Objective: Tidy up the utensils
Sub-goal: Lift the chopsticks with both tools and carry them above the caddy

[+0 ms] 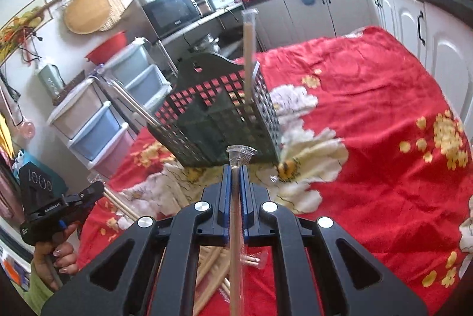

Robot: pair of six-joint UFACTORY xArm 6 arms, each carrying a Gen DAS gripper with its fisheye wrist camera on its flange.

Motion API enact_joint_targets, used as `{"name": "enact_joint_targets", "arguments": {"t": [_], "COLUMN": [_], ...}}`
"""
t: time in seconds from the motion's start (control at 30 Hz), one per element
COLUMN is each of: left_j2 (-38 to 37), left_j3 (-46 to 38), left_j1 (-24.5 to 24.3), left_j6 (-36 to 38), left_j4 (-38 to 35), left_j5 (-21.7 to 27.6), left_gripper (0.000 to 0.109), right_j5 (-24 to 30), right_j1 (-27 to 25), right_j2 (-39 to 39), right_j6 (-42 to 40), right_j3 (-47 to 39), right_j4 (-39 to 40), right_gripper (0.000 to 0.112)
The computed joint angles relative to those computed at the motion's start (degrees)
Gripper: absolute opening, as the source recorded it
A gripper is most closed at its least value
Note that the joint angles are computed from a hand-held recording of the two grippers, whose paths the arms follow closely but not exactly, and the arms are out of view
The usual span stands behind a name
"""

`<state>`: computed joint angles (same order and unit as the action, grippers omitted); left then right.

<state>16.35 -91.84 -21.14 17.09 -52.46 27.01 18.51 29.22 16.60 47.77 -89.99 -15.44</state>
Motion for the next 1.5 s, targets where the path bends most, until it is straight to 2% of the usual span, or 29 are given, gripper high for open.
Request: {"name": "enact_joint_targets", "arguments": {"t": [0.53, 0.87, 1.0, 1.3, 1.5], "left_j2": [1.9, 5.5, 7.4, 14.1, 20.3], "left_j3": [-8.1, -15.3, -19.1, -31.8, -43.4], "left_j1": [-2.4, -3.9, -4.3, -5.2, -5.3], "left_j6": [3.8, 4.8, 4.0, 0.2, -3.6], "left_j4": [2.1, 2.5, 4.0, 10.6, 16.4], "left_j5": [-1.5, -1.1, -0.7, 1.2, 3.5], "left_gripper": [0.003, 0.003, 0.003, 0.003, 0.003], "right_j5": [-0.8, -1.2, -1.5, -1.2, -0.4], "right_j1": [0.6, 0.3, -0.2, -1.2, -1.7], "right_j2": [0.4, 1.7, 2.4, 5.1, 8.0], "right_j6": [2.3, 10.9, 13.1, 14.9, 15.0], "right_j3": [-5.0, -9.6, -11.2, -17.2, -23.2], "right_j4": [-7.5, -19.8, -22.1, -26.3, -29.4], "right_gripper": [0.006, 0.006, 0.006, 0.006, 0.006]}}
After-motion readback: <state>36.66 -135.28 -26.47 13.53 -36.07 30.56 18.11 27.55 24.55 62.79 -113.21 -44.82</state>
